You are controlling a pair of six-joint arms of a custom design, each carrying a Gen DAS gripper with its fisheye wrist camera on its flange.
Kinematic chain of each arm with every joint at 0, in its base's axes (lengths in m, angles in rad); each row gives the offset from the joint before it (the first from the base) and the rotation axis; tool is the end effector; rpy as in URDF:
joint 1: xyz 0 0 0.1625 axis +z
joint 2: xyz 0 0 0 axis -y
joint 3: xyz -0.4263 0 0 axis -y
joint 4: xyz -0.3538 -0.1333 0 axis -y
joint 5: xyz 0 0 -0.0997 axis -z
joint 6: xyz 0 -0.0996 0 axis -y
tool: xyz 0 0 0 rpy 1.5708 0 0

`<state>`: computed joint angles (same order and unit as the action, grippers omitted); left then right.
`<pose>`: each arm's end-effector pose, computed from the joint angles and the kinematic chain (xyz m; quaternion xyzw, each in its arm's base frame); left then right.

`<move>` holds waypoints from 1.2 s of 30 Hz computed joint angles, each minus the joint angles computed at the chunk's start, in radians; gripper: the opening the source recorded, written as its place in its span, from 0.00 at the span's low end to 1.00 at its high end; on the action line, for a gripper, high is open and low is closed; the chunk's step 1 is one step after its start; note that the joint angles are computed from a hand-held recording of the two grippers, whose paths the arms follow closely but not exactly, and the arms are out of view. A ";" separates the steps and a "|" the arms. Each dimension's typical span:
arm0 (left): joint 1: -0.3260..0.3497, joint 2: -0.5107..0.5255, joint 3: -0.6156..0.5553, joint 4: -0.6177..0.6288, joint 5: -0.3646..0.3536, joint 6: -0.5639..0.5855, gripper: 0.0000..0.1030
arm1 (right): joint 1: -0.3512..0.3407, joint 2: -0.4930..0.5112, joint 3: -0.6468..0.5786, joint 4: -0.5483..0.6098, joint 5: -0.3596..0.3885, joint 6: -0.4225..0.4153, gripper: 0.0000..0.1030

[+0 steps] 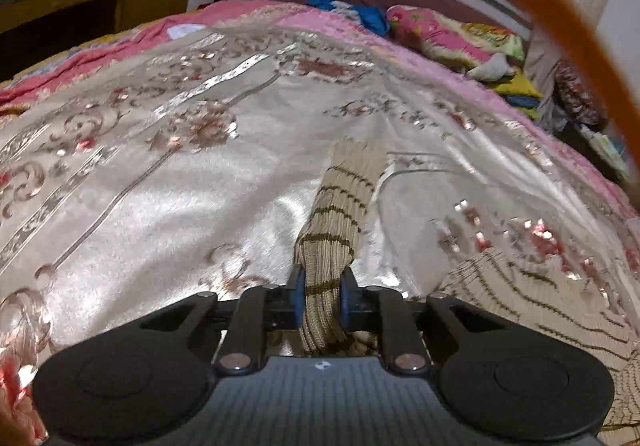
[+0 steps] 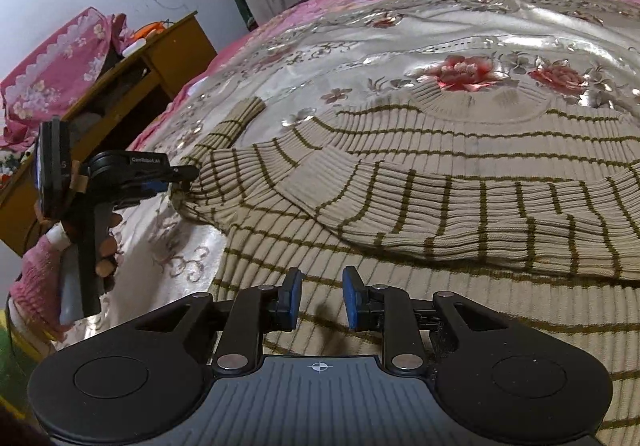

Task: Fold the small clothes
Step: 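Grasp the other sleeve cuff with the left tool and lift it, then lay the held sleeve across the sweater body with the left tool and release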

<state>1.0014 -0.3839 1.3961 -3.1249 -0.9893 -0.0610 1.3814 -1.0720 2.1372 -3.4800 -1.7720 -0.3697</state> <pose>-0.2250 -0.7003 0.0023 0.1579 0.9127 -0.3294 0.1831 0.0145 -0.5266 0.2370 0.0407 -0.9077 0.3664 0.2005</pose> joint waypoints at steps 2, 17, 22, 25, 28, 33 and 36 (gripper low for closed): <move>-0.004 -0.009 0.013 -0.023 -0.028 0.003 0.18 | 0.001 -0.001 0.001 -0.001 0.001 0.008 0.23; -0.118 -0.110 0.406 -0.261 -0.287 0.149 0.18 | -0.006 -0.007 -0.022 0.026 0.024 0.072 0.24; -0.097 -0.098 0.433 -0.266 -0.313 0.111 0.18 | 0.024 0.019 -0.090 0.052 -0.014 0.073 0.30; -0.096 -0.096 0.432 -0.282 -0.316 0.154 0.18 | 0.059 0.052 -0.149 0.072 -0.041 0.060 0.33; -0.088 -0.099 0.442 -0.287 -0.334 0.167 0.18 | 0.100 0.101 -0.226 0.105 -0.072 0.041 0.38; -0.084 -0.109 0.451 -0.299 -0.335 0.190 0.18 | 0.158 0.214 -0.381 0.201 -0.188 0.011 0.40; -0.078 -0.115 0.456 -0.302 -0.342 0.185 0.18 | 0.173 0.262 -0.447 0.241 -0.251 0.033 0.34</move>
<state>0.9230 -0.4986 1.8516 -3.4268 -1.3310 0.1237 1.5548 -0.8099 1.6904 -3.2387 -2.0232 -0.3372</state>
